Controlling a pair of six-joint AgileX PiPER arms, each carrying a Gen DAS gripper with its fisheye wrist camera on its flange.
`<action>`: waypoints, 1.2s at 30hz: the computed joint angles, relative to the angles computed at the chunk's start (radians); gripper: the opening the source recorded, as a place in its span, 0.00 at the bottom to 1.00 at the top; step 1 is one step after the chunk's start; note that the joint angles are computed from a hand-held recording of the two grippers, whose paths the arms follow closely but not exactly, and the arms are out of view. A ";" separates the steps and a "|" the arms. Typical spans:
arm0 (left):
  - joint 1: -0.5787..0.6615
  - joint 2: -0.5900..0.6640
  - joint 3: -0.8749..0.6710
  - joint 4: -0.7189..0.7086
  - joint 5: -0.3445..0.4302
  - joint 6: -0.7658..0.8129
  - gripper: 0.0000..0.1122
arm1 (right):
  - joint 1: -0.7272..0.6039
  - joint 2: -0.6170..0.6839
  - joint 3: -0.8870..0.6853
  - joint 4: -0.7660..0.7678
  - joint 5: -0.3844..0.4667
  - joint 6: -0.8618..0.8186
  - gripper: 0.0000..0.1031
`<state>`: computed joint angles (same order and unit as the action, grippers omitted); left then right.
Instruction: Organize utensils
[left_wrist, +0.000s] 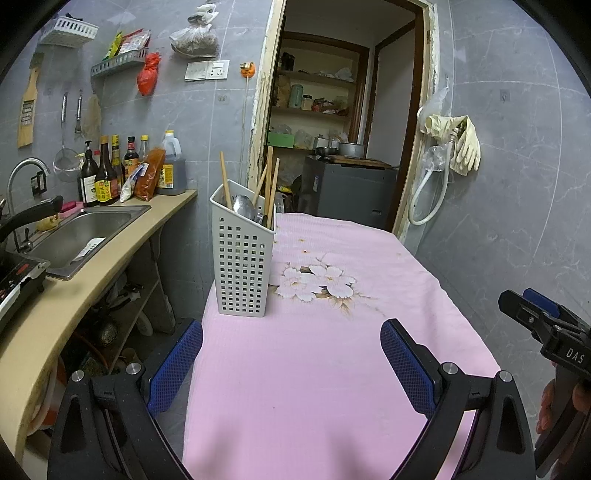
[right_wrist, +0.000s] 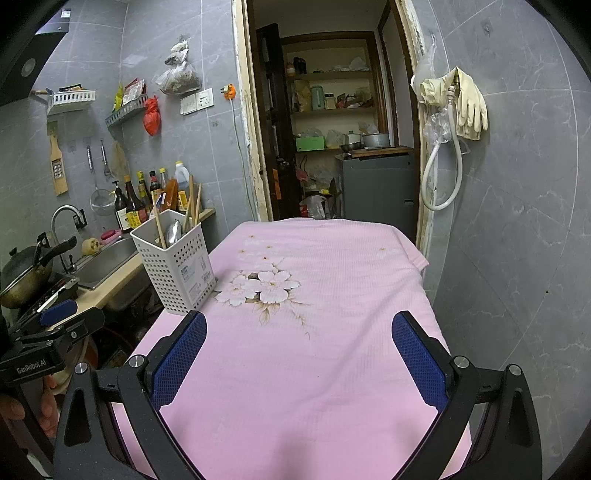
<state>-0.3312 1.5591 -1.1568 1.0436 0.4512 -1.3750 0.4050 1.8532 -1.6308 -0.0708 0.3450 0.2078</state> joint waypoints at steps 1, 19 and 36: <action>0.004 0.002 0.001 0.000 -0.005 0.001 0.87 | 0.001 0.004 -0.004 -0.003 0.002 0.004 0.96; 0.020 0.039 -0.040 -0.032 -0.031 0.048 0.87 | 0.024 0.038 -0.052 -0.076 0.039 0.089 0.96; 0.036 0.081 -0.099 -0.106 0.004 0.173 0.87 | 0.035 0.070 -0.107 -0.109 0.085 0.122 0.96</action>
<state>-0.2956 1.6403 -1.2558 0.9371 0.4549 -1.2022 0.4397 1.9236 -1.7373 -0.1798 0.4298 0.3301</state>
